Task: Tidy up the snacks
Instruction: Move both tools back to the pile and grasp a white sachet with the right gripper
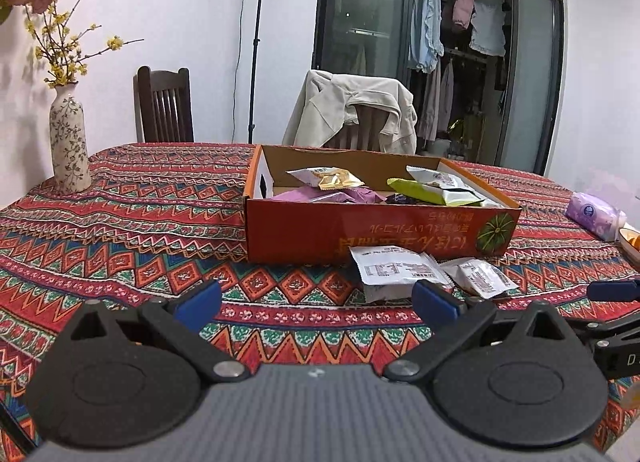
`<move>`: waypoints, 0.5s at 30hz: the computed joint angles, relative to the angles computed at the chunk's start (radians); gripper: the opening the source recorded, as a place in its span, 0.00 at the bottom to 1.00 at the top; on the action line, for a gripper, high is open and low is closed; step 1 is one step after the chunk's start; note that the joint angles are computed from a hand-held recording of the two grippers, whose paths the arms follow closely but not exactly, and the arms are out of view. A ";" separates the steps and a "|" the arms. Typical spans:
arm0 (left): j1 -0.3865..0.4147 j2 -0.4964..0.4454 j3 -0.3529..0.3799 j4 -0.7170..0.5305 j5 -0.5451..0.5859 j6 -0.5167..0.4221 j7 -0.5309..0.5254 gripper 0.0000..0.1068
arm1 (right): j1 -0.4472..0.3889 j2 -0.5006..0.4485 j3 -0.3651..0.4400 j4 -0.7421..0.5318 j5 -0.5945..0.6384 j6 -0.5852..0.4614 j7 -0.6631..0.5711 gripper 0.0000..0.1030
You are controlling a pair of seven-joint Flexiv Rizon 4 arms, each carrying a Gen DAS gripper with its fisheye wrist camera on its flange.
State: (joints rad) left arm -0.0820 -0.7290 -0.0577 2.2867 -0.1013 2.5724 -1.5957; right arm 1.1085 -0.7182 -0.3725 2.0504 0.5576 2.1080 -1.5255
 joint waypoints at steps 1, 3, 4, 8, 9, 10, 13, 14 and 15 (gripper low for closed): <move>0.001 0.001 0.001 0.007 0.005 0.009 -0.004 0.96 | 0.006 0.002 -0.002 0.005 0.005 0.004 -0.001 1.00; -0.002 0.003 0.003 0.018 0.005 0.025 -0.005 0.96 | 0.021 0.007 -0.007 0.013 0.019 0.007 -0.004 1.00; -0.003 0.003 0.004 0.024 0.005 0.032 -0.006 0.96 | 0.023 0.009 -0.006 0.016 0.024 0.010 -0.004 1.00; -0.006 0.005 0.005 0.043 0.008 0.055 -0.009 0.96 | 0.038 0.014 -0.002 0.024 0.044 0.004 -0.004 1.00; -0.006 0.005 0.005 0.047 0.009 0.060 -0.010 0.96 | 0.044 0.015 -0.005 0.025 0.050 -0.002 -0.001 1.00; -0.007 0.004 0.005 0.051 0.008 0.065 -0.010 0.96 | 0.049 0.015 -0.008 0.026 0.053 -0.008 0.004 1.00; -0.009 0.006 0.005 0.060 0.007 0.072 -0.011 0.96 | 0.061 0.010 -0.018 0.023 0.059 -0.026 0.033 1.00; -0.009 0.006 0.005 0.062 0.007 0.073 -0.011 0.96 | 0.060 0.010 -0.017 0.022 0.054 -0.032 0.045 1.00; -0.009 0.006 0.005 0.064 0.007 0.075 -0.012 0.96 | 0.057 0.008 -0.016 0.021 0.047 -0.039 0.058 1.00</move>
State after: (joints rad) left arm -0.0907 -0.7228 -0.0528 2.3505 -0.0939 2.6470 -1.6075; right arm 1.1657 -0.7104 -0.3889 2.0710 0.6049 2.0686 -1.4677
